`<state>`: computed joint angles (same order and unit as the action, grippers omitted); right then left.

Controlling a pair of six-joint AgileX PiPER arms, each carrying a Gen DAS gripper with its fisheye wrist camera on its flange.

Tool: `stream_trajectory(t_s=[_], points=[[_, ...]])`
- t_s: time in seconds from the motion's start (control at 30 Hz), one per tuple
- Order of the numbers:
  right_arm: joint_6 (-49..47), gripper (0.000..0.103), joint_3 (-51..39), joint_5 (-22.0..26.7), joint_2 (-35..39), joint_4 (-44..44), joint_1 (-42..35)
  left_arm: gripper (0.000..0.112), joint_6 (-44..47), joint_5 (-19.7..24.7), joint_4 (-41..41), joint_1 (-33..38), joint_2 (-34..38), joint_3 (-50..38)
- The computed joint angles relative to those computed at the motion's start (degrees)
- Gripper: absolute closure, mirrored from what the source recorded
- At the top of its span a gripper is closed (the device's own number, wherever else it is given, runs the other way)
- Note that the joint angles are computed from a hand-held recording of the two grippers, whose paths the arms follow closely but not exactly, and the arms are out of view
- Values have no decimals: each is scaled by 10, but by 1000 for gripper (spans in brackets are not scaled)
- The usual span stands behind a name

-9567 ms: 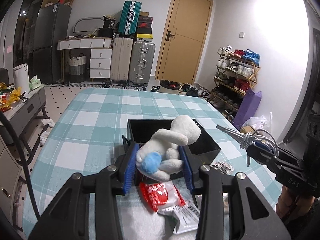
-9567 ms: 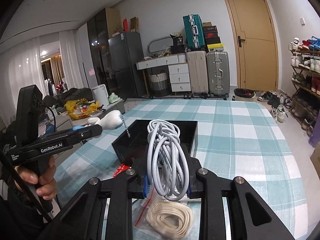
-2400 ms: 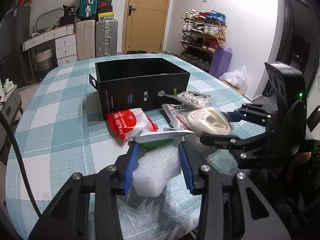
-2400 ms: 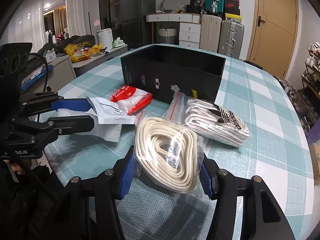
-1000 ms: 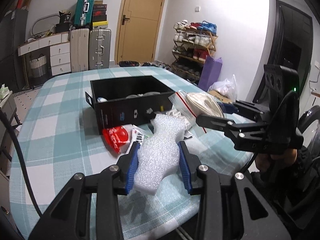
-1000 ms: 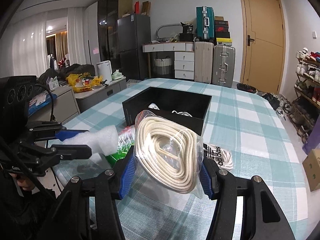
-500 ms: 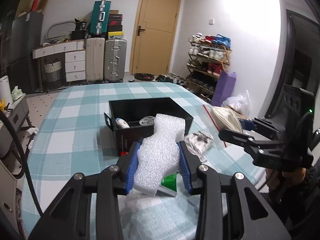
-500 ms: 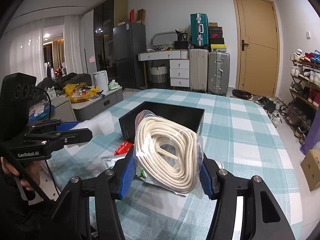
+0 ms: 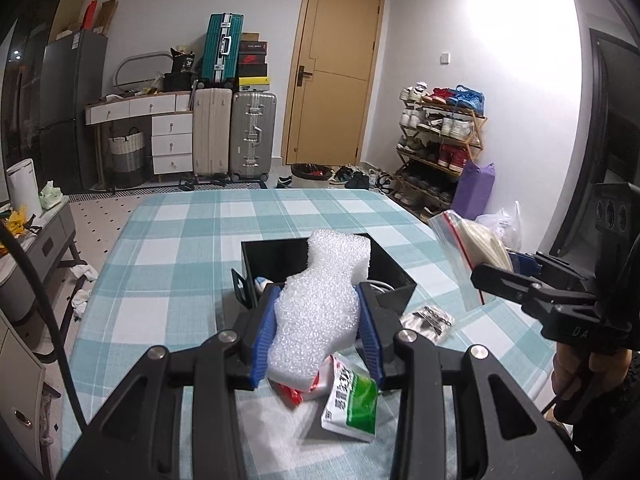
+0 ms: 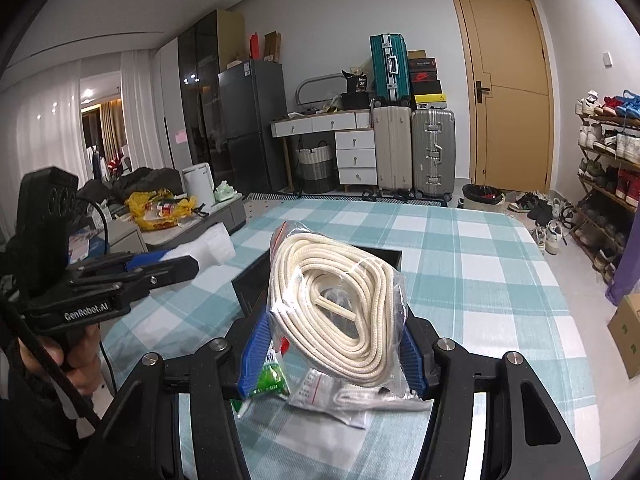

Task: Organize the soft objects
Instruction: 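Lift foam sheet into black box with left gripper while right carries rope bag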

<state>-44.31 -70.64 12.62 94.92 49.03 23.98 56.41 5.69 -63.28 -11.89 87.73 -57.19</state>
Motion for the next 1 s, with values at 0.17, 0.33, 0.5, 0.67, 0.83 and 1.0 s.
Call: stream_trajectory(t_s=[0.17,0.33,0.5,0.67,0.83,1.0], points=[[76,46,-52,22,25,-67,-3,75,-91,1,83,5,24,-29],[148,46,-100,39,57,-139,1,75,-186,7,172,7,49,-60],[181,46,-147,60,94,-173,0,75,-269,16,253,6,81,-96],[199,46,-179,72,124,-198,-1,75,-323,26,305,5,111,-130],[260,46,-224,84,160,-268,3,75,-403,36,380,3,145,-168],[313,46,-277,108,202,-334,8,75,-474,45,453,2,173,-200]])
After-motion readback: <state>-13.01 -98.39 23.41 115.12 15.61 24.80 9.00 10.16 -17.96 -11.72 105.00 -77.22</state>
